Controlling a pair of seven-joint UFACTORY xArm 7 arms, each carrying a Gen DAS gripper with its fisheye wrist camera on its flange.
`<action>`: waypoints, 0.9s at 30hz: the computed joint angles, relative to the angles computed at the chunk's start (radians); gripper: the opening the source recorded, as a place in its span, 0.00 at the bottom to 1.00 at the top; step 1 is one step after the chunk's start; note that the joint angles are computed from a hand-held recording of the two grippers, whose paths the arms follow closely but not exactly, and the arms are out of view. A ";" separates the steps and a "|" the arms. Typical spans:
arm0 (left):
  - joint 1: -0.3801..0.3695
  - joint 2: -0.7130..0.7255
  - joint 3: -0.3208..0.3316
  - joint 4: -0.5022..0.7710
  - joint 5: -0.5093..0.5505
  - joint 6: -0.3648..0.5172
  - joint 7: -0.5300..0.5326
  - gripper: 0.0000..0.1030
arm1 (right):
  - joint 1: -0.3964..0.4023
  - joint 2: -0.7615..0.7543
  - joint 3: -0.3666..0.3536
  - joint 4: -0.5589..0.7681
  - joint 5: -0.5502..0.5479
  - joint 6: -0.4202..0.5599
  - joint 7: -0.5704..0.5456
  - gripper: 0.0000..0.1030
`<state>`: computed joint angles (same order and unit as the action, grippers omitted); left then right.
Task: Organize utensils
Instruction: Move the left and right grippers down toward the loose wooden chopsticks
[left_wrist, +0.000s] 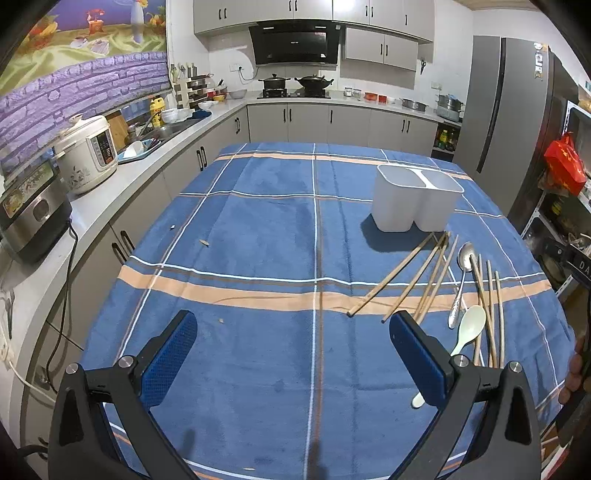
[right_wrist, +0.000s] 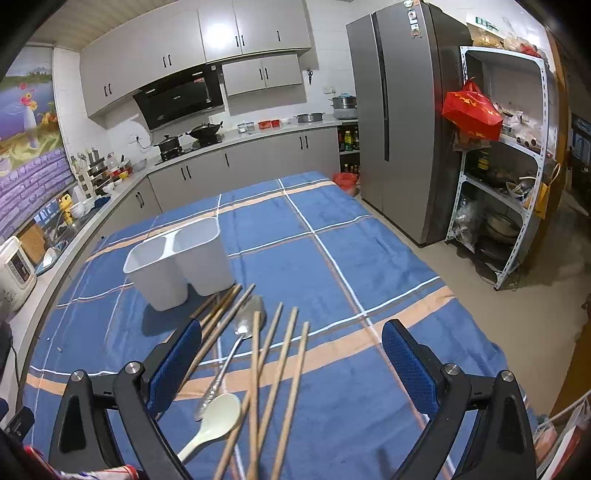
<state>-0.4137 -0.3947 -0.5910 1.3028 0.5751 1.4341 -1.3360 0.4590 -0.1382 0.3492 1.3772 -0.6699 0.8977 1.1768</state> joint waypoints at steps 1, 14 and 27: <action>-0.003 -0.011 0.005 -0.009 -0.004 0.000 0.004 1.00 | 0.002 0.003 0.009 0.006 -0.017 0.012 0.014 0.97; 0.082 -0.129 -0.075 -0.090 0.086 0.002 0.002 1.00 | 0.007 -0.094 0.027 -0.107 -0.013 0.048 0.071 0.97; 0.063 0.017 -0.066 0.057 -0.040 -0.001 0.054 1.00 | -0.084 -0.318 -0.019 -0.305 0.258 -0.018 -0.101 0.91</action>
<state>-0.3506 -0.3781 -0.6572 1.3599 0.5350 1.4334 -1.2815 0.3747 -0.4563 0.3302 1.0726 -0.4119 0.8795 1.0753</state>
